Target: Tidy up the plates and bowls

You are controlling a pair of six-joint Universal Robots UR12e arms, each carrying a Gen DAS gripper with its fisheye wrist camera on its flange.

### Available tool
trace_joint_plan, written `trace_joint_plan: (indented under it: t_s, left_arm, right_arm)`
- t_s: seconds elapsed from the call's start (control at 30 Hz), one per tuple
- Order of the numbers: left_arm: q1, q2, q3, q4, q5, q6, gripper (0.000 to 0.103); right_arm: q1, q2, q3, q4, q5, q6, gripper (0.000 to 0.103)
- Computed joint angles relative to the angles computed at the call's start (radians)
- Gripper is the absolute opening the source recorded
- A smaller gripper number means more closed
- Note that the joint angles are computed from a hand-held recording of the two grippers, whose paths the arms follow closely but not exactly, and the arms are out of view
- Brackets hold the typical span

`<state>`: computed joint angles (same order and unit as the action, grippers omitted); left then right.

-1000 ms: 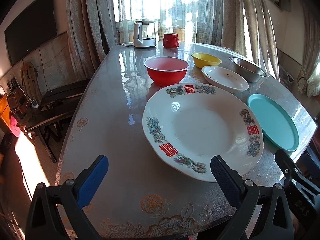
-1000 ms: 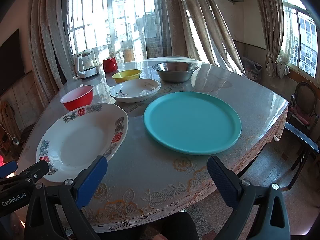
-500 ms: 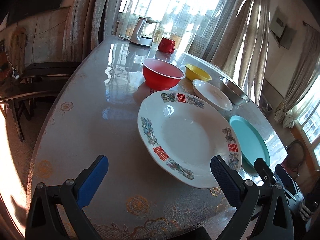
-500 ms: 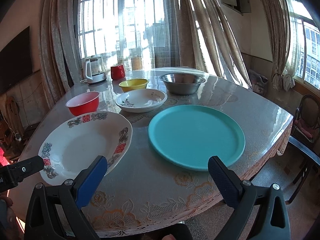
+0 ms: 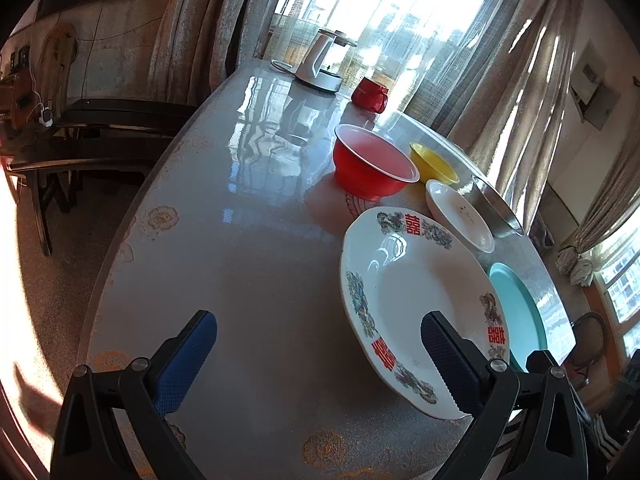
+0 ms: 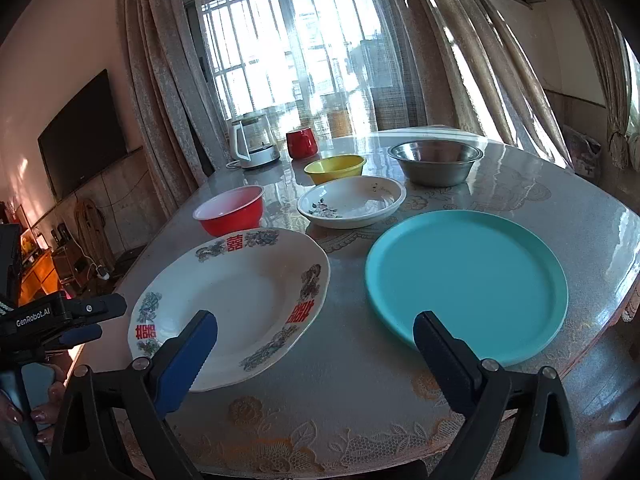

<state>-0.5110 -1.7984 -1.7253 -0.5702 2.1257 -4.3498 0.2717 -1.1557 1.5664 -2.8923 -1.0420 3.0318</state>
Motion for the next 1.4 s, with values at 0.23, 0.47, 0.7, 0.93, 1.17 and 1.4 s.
trace_joint_plan:
  t_s: [0.23, 0.47, 0.7, 0.93, 1.17, 1.4]
  left_arm:
    - [0.013, -0.001, 0.01, -0.058, 0.024, 0.02, 0.103]
    - [0.053, 0.008, -0.034, 0.057, -0.128, 0.019, 0.103]
    - [0.055, -0.012, -0.012, 0.071, -0.112, 0.061, 0.103]
    - [0.066, -0.028, -0.015, 0.137, -0.134, 0.081, 0.103]
    - [0.063, -0.046, 0.033, 0.015, -0.093, 0.128, 0.103]
    - [0.065, -0.052, 0.023, 0.066, -0.086, 0.161, 0.092]
  right_arm:
    - [-0.005, 0.024, -0.036, 0.096, 0.09, -0.007, 0.082]
    - [-0.003, 0.048, -0.066, 0.154, 0.148, -0.001, 0.076]
    - [0.011, 0.089, -0.114, 0.203, 0.16, 0.021, 0.066]
    - [0.018, 0.113, -0.138, 0.205, 0.178, 0.029, 0.052]
    - [0.012, 0.129, -0.148, 0.185, 0.209, 0.077, 0.041]
    - [0.012, 0.132, -0.149, 0.175, 0.211, 0.096, 0.036]
